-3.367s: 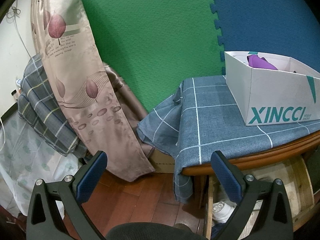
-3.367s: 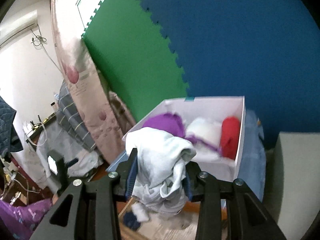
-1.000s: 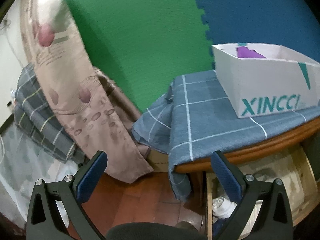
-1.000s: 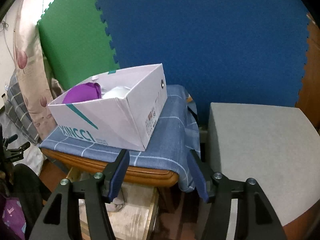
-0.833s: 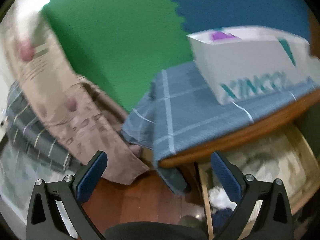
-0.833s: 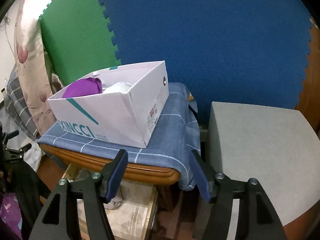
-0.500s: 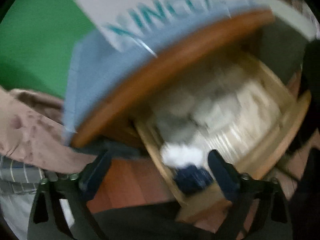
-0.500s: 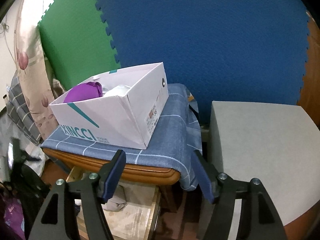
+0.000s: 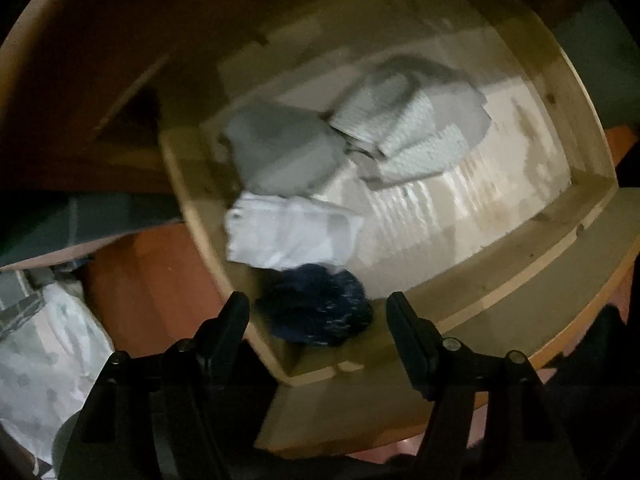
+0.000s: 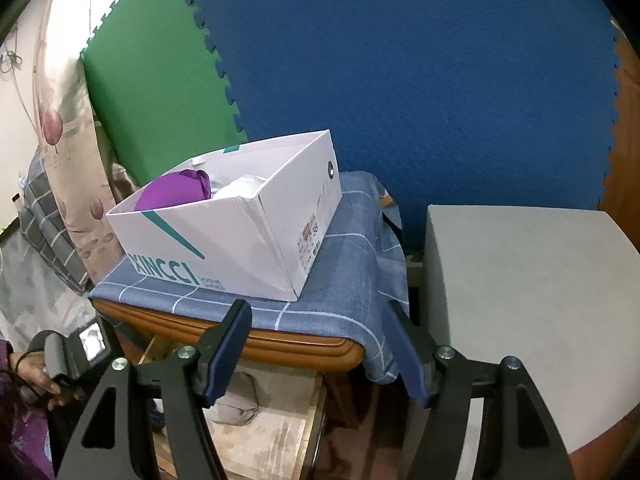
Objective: Take underwear out of drawer
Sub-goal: 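Withdraw the right gripper while the left gripper reaches into the drawer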
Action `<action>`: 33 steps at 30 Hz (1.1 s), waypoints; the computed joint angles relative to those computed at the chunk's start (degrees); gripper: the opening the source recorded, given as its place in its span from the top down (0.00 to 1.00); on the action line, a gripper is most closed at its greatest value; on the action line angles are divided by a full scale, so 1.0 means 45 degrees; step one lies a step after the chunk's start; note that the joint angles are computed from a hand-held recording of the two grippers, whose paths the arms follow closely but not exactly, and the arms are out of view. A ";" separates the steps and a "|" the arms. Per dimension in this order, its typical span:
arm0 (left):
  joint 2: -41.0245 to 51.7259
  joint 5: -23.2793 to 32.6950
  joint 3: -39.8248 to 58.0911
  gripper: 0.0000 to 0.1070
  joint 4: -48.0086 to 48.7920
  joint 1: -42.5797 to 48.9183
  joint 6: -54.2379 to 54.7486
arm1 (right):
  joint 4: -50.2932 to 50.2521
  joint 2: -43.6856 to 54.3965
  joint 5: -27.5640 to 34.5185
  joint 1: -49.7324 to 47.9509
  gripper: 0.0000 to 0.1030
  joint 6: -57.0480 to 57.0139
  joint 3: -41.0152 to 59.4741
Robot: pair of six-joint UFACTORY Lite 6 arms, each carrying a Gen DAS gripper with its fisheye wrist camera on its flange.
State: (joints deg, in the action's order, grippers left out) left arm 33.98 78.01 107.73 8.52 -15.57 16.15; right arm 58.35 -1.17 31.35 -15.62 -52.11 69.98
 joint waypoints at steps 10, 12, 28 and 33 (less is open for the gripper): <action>0.2016 0.1103 0.0992 0.33 0.0170 -0.0266 -0.0646 | 0.0492 -0.0206 0.0292 -0.0424 0.33 -0.0472 -0.0261; 0.2565 0.1501 0.1373 0.33 0.0175 -0.0159 -0.0832 | 0.0605 -0.0169 0.0379 -0.0506 0.32 -0.0543 -0.0251; 0.1417 0.0032 -0.0709 0.59 0.0973 -0.0887 -0.0885 | 0.0386 -0.0102 0.0432 -0.0486 0.31 -0.0325 -0.0170; 0.1268 -0.0151 -0.0974 0.76 0.0933 -0.1056 -0.1047 | 0.0324 -0.0081 0.0451 -0.0477 0.31 -0.0291 -0.0151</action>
State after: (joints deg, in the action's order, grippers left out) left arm 39.69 77.33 103.35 12.72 -20.32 11.44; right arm 59.81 -1.54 33.38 -17.77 -53.42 69.30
